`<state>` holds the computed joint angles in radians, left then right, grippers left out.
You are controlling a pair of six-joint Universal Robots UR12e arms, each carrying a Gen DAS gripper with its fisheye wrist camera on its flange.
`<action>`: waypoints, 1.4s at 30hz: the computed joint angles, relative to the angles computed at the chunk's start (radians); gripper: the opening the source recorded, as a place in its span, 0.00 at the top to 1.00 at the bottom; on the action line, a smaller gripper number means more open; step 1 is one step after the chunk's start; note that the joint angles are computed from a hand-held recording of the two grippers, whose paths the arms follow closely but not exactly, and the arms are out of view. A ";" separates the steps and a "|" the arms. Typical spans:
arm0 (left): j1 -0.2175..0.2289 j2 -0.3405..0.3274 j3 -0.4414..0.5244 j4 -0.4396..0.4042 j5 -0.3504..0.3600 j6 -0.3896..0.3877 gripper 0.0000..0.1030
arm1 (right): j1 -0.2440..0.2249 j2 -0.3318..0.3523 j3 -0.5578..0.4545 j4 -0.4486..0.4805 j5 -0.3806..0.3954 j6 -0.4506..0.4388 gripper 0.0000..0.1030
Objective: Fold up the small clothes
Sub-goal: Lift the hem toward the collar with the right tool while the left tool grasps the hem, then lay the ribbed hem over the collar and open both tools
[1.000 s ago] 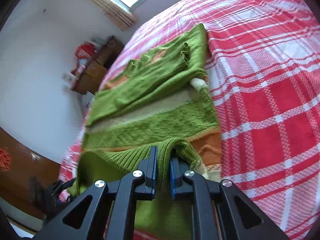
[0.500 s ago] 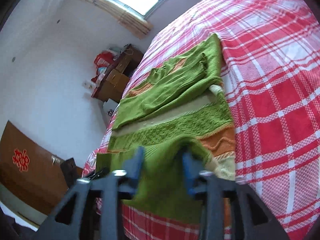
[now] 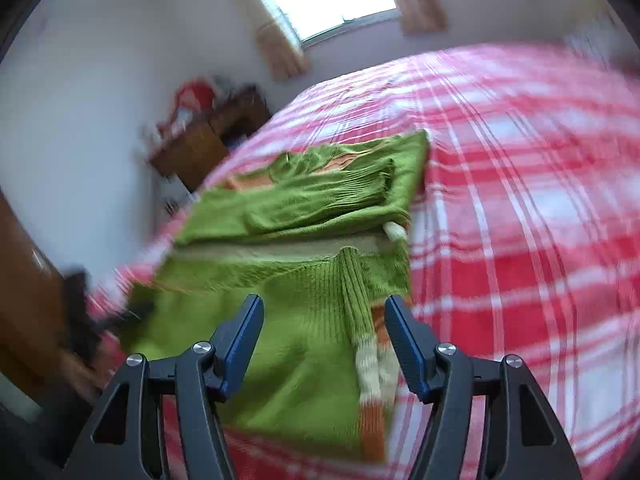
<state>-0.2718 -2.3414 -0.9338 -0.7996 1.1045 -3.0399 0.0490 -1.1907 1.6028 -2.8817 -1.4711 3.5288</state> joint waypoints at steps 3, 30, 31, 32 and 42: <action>-0.004 -0.001 0.000 0.006 0.015 0.003 0.64 | 0.027 0.048 -0.077 0.090 -0.098 -0.090 0.38; -0.024 -0.031 0.093 0.187 0.131 -0.212 0.95 | 0.113 0.066 -0.149 -0.018 -0.400 -0.178 0.89; -0.025 -0.041 0.111 0.183 0.139 -0.219 0.95 | 0.113 0.067 -0.153 -0.017 -0.404 -0.174 0.89; -0.026 -0.048 0.126 0.176 0.146 -0.223 0.95 | 0.112 0.070 -0.158 -0.018 -0.409 -0.168 0.89; -0.033 -0.155 0.324 0.086 0.161 -0.298 0.95 | 0.095 0.111 -0.227 0.016 -0.436 -0.175 0.89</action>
